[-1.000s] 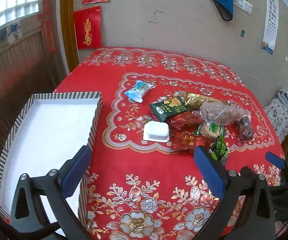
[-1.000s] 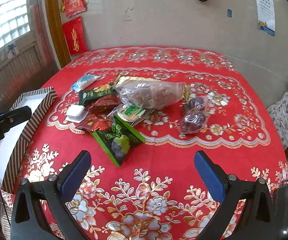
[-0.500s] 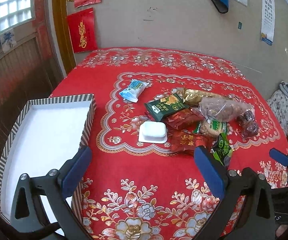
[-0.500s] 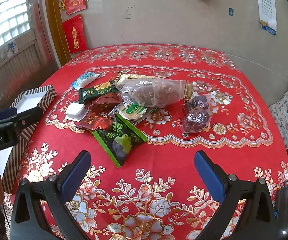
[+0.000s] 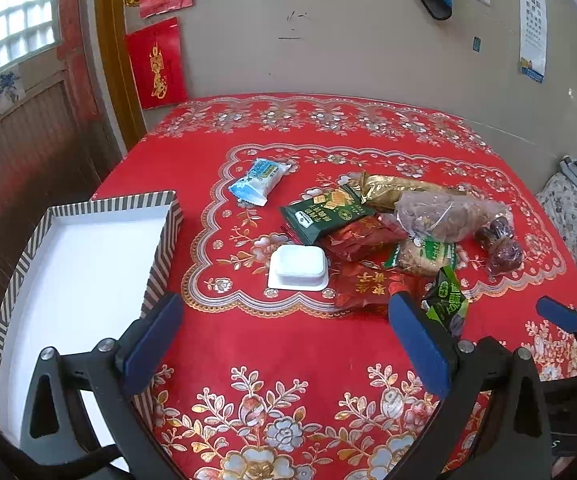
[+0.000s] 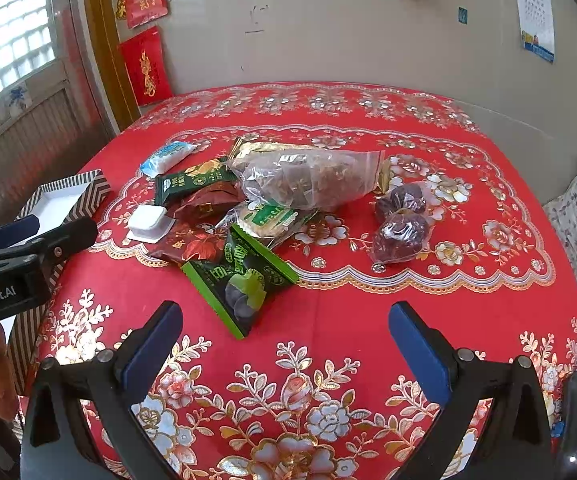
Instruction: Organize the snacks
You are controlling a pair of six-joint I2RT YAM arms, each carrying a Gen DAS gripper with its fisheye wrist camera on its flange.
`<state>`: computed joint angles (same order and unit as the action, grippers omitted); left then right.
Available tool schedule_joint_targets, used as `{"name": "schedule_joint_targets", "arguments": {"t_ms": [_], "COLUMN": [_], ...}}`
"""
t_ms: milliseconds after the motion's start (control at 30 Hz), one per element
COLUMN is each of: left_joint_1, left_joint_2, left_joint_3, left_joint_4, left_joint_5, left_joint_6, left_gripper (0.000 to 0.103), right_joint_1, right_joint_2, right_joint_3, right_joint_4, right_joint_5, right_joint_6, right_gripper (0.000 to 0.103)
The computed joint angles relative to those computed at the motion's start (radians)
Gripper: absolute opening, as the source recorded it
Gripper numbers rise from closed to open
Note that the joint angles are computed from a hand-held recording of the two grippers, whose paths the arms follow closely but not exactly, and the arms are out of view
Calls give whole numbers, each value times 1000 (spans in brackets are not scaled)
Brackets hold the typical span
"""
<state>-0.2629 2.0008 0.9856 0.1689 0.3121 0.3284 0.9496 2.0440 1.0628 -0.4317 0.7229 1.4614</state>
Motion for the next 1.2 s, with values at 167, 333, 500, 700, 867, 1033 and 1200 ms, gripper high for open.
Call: {"name": "schedule_joint_targets", "arguments": {"t_ms": [167,333,500,700,867,1033,1200], "left_joint_1": [-7,-9,-11,-12,-11,-11,-11], "left_joint_2": [30,43,50,55,57,60,63], "left_joint_3": [31,38,40,43,40,41,44], "left_joint_4": [-25,-20,-14,-15,-5,-1,-2], "left_joint_5": [-9,-14,-10,-14,-18,-21,-22], "left_joint_6": [-1,-7,-9,-9,-12,-9,-7], "left_gripper": [102,102,102,102,102,102,102], "right_joint_1": [-8,-7,-5,-8,-8,-12,-14], "right_joint_2": [-4,-4,-6,-6,-4,-1,-2], "right_joint_3": [-14,-17,-14,-12,-12,-12,-13], "right_joint_4": [19,22,18,22,26,33,38], "right_joint_5": [-5,-4,2,-3,-2,-5,-2], "right_joint_6": [1,8,11,5,3,2,3], "right_gripper": [103,103,103,103,103,103,103]}}
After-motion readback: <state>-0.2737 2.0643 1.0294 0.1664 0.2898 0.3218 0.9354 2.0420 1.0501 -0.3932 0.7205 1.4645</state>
